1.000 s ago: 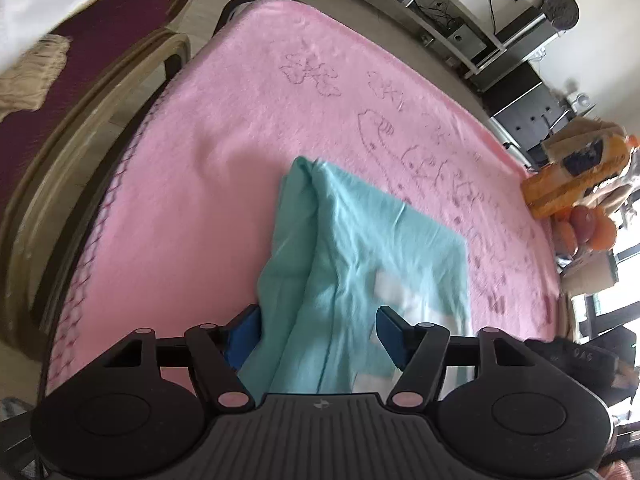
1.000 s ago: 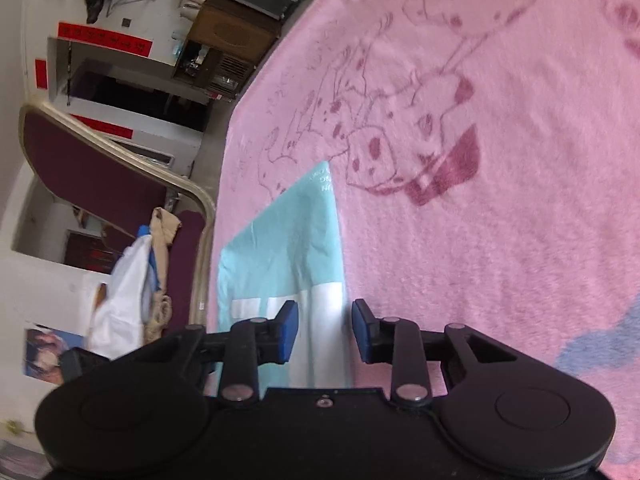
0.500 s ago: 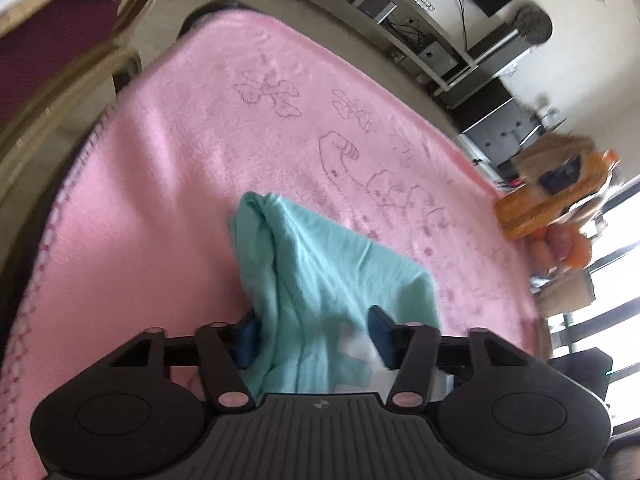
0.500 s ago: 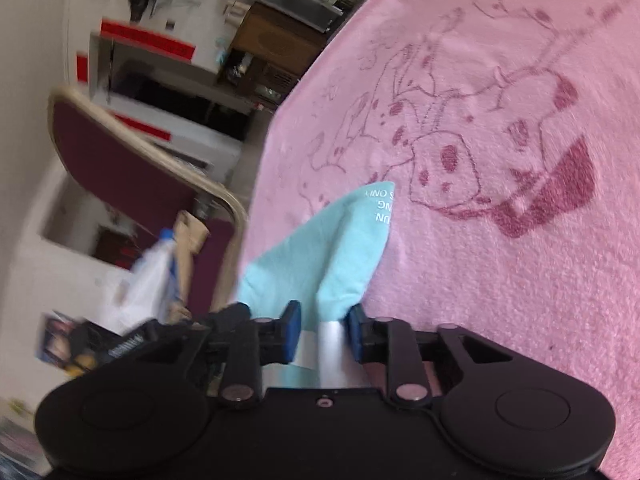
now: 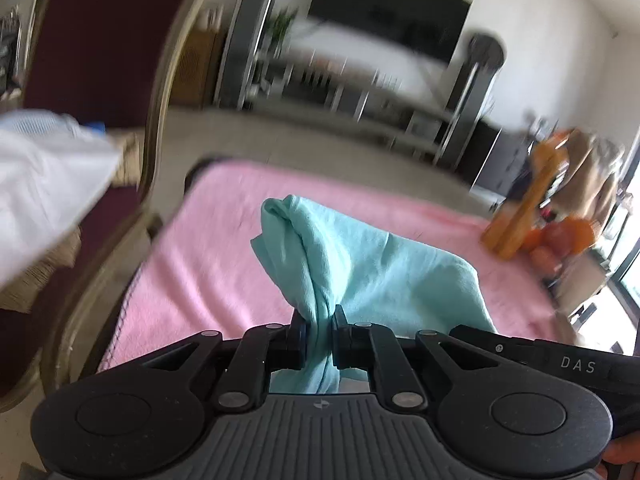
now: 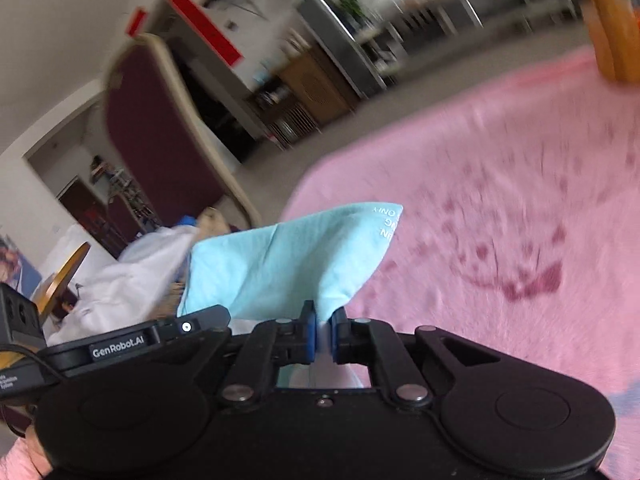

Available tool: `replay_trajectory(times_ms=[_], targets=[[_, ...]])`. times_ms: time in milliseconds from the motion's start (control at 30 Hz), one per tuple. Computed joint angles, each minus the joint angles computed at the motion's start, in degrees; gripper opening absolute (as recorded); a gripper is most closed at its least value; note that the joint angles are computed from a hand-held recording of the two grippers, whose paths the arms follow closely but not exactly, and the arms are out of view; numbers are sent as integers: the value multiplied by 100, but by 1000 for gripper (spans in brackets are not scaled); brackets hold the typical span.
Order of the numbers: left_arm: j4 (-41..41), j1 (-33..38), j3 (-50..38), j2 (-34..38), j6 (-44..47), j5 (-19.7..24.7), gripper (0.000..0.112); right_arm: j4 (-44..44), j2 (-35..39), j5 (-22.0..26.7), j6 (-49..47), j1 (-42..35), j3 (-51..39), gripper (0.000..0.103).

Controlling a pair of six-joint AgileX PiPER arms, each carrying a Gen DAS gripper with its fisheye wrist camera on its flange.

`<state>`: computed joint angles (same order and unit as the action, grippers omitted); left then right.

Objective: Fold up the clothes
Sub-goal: 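Grasp the folded shirt with the left gripper while the right gripper grasps it too, then lift the shirt with both grippers and carry it onto the black table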

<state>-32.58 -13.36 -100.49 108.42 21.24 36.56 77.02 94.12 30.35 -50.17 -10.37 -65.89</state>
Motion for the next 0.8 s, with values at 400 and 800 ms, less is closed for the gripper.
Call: replay_trajectory(times_ms=[400, 800], targets=[[-1260, -1620, 951, -1547, 1070, -525, 10, -158, -3292, 1433, 239, -2878, 1519, 7], [-743, -3560, -899, 278, 202, -630, 10, -345, -2867, 3714, -535, -7079, 941, 7]])
